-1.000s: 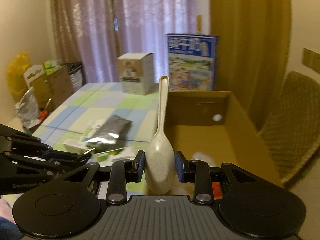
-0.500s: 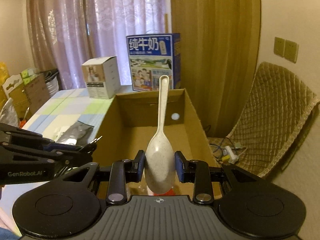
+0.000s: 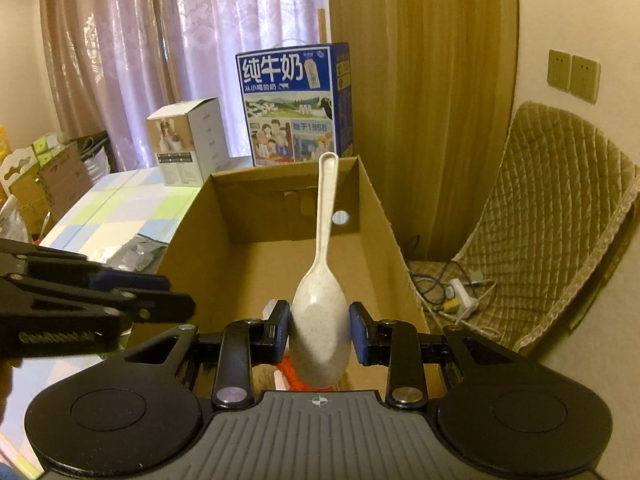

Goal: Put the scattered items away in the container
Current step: 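Open left tool to drop cable while right tool drops spoon into box, then move both open tools back over the remaining boxes on the table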

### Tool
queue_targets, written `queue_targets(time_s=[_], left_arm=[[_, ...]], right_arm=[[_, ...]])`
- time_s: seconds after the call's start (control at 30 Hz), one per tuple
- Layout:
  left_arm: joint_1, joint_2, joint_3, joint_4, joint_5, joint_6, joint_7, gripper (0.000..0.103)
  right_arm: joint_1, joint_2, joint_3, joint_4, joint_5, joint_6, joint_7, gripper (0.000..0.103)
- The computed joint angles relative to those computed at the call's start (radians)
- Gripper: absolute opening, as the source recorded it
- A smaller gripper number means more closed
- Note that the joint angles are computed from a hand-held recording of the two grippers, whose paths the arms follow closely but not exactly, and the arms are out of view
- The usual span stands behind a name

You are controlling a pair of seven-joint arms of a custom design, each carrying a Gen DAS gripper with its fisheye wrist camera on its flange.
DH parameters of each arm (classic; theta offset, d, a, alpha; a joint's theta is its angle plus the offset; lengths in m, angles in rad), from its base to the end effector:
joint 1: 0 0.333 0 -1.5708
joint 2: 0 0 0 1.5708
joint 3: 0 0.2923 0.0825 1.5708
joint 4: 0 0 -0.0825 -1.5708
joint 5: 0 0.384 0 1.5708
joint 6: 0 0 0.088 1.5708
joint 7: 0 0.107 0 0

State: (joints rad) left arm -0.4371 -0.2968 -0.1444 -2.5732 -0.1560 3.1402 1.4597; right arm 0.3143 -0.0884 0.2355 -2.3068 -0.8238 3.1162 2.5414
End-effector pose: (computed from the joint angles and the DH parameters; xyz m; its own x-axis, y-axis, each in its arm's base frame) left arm 0.4054 -0.2522 0.4461 -0.3847 -0.9092 0.1595 -0.6542 0.1466 -0.7420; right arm 0.4223 0.3343 0.4433 0.4274 -0.9002 -0.0832 -0.5884 -0.2071 -0.7816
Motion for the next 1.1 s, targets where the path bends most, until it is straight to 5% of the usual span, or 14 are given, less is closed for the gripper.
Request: queue_targets(time_s=[0.57, 0.83, 1.1], left_arm=[[0.098, -0.187, -0.035, -0.167, 0.082, 0.016, -0.137, 0.032], [0.093, -0.251, -0.015, -0.231, 0.088, 0.009, -0.164, 0.036], [0.109, -0.381, -0.025, -0.329, 0.09, -0.033, -0.211, 0.044]], right_arm=[[0.052, 0.051, -0.023, 0.051, 0.055, 0.009, -0.054, 0.03], [0.047, 0.007, -0.026, -0.004, -0.002, 0.008, 0.056, 0.053], [-0.057, -0.106, 0.1, -0.107, -0.011, 0.044, 0.152, 0.068]])
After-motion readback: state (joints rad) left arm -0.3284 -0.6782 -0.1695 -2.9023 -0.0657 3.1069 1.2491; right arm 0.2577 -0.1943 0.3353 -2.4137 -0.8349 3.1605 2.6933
